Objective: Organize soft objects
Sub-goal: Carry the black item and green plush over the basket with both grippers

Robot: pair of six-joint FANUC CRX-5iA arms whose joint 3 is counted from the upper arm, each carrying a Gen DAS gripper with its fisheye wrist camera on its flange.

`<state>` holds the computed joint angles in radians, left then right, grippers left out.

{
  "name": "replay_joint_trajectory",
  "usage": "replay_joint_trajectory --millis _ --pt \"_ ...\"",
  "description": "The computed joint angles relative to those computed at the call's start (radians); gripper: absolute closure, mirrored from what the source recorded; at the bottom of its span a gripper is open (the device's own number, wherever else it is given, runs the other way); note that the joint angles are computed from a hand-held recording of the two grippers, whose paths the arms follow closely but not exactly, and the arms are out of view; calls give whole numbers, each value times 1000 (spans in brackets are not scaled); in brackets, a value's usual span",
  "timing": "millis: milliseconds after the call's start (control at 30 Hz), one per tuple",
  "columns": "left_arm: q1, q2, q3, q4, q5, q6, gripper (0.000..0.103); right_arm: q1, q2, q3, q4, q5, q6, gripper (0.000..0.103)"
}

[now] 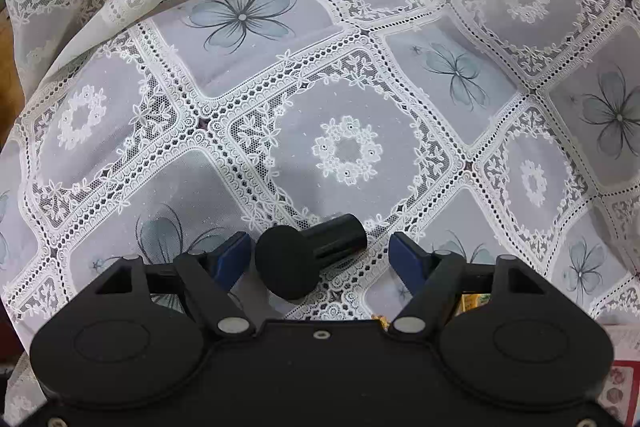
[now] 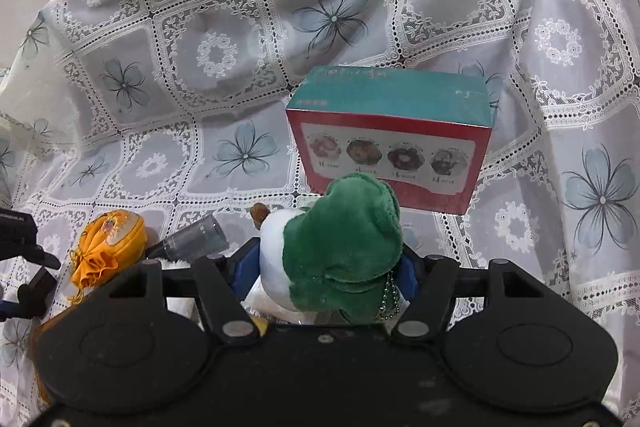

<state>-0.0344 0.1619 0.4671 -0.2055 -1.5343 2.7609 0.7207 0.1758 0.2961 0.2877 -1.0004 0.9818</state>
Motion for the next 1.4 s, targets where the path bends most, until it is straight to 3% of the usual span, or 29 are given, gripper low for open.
replay_joint_trajectory --millis 133,333,667,1033,1400 --pt "-11 10 20 -27 -14 -13 49 4 -12 -13 2 6 3 38" --pt "13 -25 -30 7 41 -76 48 7 -28 -16 5 4 -4 38" --pt "-31 -100 -50 16 41 -225 48 26 -106 -54 40 -6 -27 38" --pt "-157 -273 -151 -12 59 -372 48 90 -280 -141 48 -75 -52 38" --pt "-338 -353 -199 -51 -14 -436 48 220 -471 -241 48 -211 -109 38"
